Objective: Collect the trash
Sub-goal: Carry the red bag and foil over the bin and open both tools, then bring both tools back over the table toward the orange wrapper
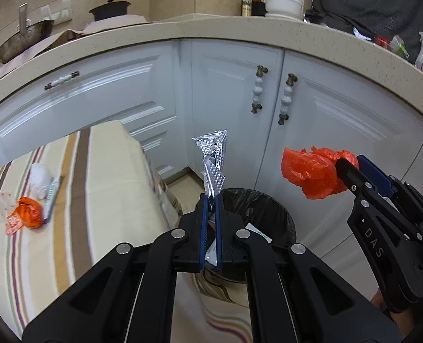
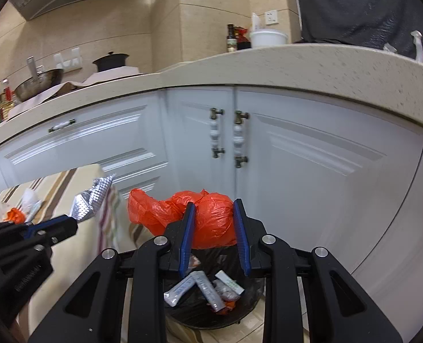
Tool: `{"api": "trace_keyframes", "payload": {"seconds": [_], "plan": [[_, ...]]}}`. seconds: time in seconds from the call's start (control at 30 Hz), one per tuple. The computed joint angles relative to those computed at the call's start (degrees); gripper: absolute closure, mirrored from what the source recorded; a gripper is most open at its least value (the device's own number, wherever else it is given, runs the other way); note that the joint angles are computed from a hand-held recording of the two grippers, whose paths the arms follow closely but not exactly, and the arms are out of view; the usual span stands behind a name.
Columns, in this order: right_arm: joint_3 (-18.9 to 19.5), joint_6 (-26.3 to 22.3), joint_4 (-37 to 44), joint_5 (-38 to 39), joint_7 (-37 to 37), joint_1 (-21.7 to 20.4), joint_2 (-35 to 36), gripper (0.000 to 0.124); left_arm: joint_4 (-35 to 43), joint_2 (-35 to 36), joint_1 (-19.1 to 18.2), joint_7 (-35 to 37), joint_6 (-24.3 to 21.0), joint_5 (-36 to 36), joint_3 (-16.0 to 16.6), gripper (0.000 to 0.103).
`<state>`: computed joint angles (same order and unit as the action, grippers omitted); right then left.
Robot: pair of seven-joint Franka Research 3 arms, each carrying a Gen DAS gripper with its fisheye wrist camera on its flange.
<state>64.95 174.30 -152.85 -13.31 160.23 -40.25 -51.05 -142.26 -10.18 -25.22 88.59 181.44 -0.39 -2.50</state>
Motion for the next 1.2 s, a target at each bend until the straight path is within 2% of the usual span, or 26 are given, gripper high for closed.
{"api": "trace_keyframes", "payload": {"seconds": [0.13, 0.33, 0.4, 0.47, 0.53, 0.6, 0.63, 0.7, 0.9, 1.07, 1.2], "plan": [[0.54, 1.58, -1.29, 0.11, 0.39, -1.86, -0.34, 0.096, 3.38, 4.01, 7.18, -7.41, -1.23, 7.21, -7.65, 0.098], [2.68, 4.73, -2.17, 1.24, 0.33, -5.7, 0.75, 0.096, 8.18, 8.95, 10.48, -16.3, -3.3, 17.04, -11.05, 0.098], [3.88, 6.05, -2.07, 1.87, 0.11, -7.64, 1.21, 0.096, 9.49, 10.38, 10.52, -18.01, -3.55, 19.21, -11.11, 0.098], [5.03, 7.43, -1.73, 2.52, -0.58, -9.58, 2.26, 0.094, 11.34, 12.33, 10.26, -15.49, -4.84, 17.5, -11.68, 0.097], [6.98, 8.56, -1.18, 3.52, -1.07, -12.29, 3.2, 0.084, 13.1, 14.06, 9.69, -17.48, -6.19, 20.1, -11.11, 0.093], [8.49, 8.91, -0.88, 4.72, -1.26, -14.05, 3.41, 0.081, 13.63, 14.77, 10.25, -15.78, -6.33, 17.57, -11.97, 0.071], [8.67, 8.88, -0.92, 5.17, -1.54, -14.15, 3.61, 0.081, 13.47, 14.71, 10.57, -15.06, -5.89, 16.39, -12.24, 0.069], [8.61, 9.02, -1.16, 5.96, -2.03, -13.95, 4.0, 0.081, 12.87, 14.15, 10.68, -14.87, -4.94, 16.29, -12.03, 0.068], [7.3, 8.13, -1.14, 6.95, -3.37, -11.37, 4.21, 0.081, 9.96, 10.72, 11.79, -7.81, -3.55, 7.32, -12.7, 0.059], [6.15, 7.38, 0.53, 7.11, -4.18, -9.04, 4.07, 0.081, 6.16, 5.94, 10.68, -3.99, -2.94, 3.28, -9.37, 0.055], [6.23, 7.19, 3.21, 7.09, -4.97, -8.03, 4.71, 0.08, 2.75, 1.7, 10.47, -3.56, -2.34, 3.28, -5.69, 0.053]]}}
